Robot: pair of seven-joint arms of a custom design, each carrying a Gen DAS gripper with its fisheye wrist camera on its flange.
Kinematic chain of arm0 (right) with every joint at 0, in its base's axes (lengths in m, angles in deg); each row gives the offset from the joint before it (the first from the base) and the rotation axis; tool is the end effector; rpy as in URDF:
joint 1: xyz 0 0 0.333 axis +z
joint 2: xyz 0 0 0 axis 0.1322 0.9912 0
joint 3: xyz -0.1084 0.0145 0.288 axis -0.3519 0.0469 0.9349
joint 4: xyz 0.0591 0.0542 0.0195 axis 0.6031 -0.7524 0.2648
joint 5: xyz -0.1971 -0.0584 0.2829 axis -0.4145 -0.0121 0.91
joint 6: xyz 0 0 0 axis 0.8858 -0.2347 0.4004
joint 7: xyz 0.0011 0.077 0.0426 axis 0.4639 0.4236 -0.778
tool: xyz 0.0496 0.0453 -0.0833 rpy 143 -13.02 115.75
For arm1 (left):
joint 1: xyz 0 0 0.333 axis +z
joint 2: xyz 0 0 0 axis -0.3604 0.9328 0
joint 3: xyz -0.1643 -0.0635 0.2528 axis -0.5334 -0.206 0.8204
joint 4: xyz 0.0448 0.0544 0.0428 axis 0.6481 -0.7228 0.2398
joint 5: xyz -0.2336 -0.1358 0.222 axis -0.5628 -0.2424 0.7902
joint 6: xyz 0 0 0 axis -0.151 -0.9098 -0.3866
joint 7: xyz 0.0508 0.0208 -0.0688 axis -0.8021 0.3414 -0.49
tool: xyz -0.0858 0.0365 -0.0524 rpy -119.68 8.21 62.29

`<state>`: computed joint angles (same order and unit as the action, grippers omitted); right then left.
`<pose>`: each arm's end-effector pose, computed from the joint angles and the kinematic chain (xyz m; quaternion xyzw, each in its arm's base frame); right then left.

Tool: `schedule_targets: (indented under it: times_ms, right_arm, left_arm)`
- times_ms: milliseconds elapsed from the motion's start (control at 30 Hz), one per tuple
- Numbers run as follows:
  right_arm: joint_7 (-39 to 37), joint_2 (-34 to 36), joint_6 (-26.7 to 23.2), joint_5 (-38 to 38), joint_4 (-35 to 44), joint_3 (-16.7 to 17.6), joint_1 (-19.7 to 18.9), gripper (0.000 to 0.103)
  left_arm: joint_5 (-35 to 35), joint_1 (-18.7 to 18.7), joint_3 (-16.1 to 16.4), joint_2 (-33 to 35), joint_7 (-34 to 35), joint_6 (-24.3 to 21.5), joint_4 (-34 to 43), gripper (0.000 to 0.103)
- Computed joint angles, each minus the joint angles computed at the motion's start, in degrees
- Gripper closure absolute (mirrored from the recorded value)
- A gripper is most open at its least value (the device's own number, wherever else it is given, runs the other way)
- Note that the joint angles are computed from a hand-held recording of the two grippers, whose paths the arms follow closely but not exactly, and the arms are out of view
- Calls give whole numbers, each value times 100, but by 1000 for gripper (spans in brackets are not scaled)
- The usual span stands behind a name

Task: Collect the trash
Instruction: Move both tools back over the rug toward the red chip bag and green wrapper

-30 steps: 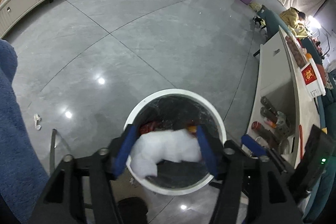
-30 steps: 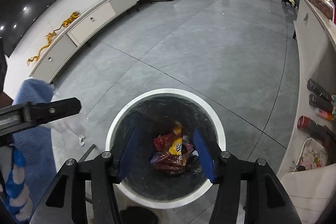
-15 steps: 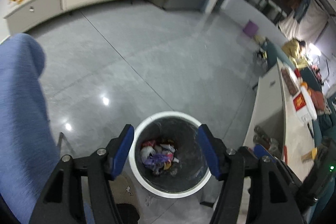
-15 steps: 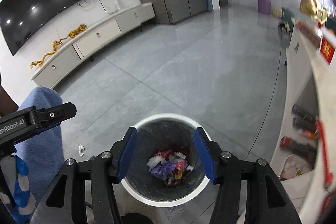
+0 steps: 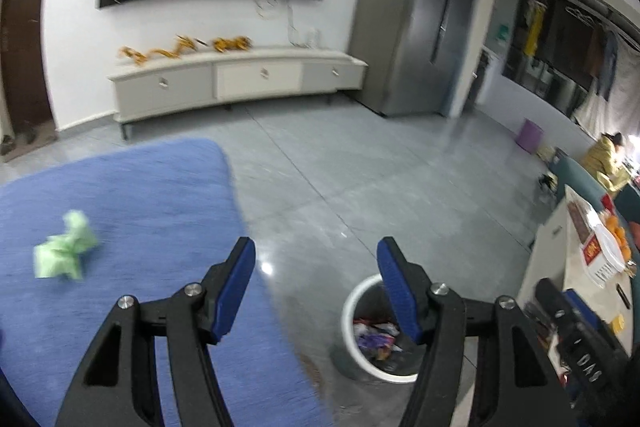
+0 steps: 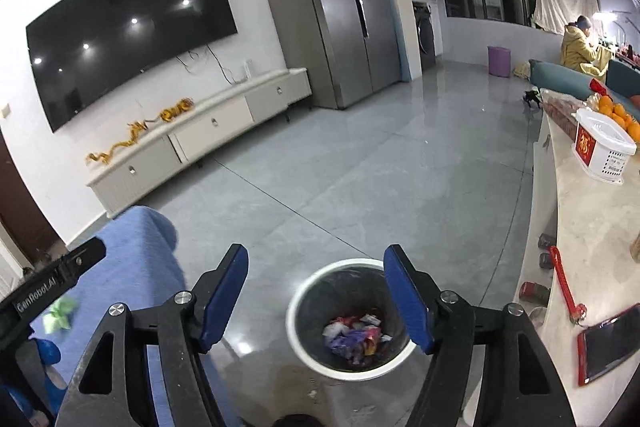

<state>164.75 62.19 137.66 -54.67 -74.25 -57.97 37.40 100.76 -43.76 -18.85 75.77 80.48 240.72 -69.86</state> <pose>0.6797 0.3170 0.4716 -0.6060 0.6485 -0.2452 0.3900 0.7033 -0.2577 0.4677 -0.7167 0.5327 -0.3281 0.3082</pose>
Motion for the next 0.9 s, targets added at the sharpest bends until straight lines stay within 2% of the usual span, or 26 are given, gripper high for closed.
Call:
schedule_targets:
  times_ms: [67,200,333,467,600,800,900]
  right_arm:
    - [220,-122,7,-165,-80,-184,237,34]
    - [477,-326,118,-491,-236,-291,525,30]
    - [524,-450,144,-824,-235,-295,742,29]
    - [623,-563,183,-1175,-235,-344,969,27]
    - [724,-649,242,-1515,-262,-351,1141,26]
    - [624,-636,247,-1816,-95,-221,1316,25]
    - [441,-595,285,-1870,33,-130,1367,24]
  left_arm:
    - [386,-150,282,-515,-496,220,-747,39]
    - [1545,-407,681,-1451,-1692,377,-1949,33]
    - [2615,-513,818,-2206,-2695,336,-2816,33]
    - [3475,-475,752,-2870,-3495,132,-3560,29]
    - [4126,-280,590,-3556,-4197,-106,-4310,24]
    - [4818,124,215,-4400,-4956,-548,-5206,23]
    - [4952,367,41,-4670,-5133,-618,-5500,23]
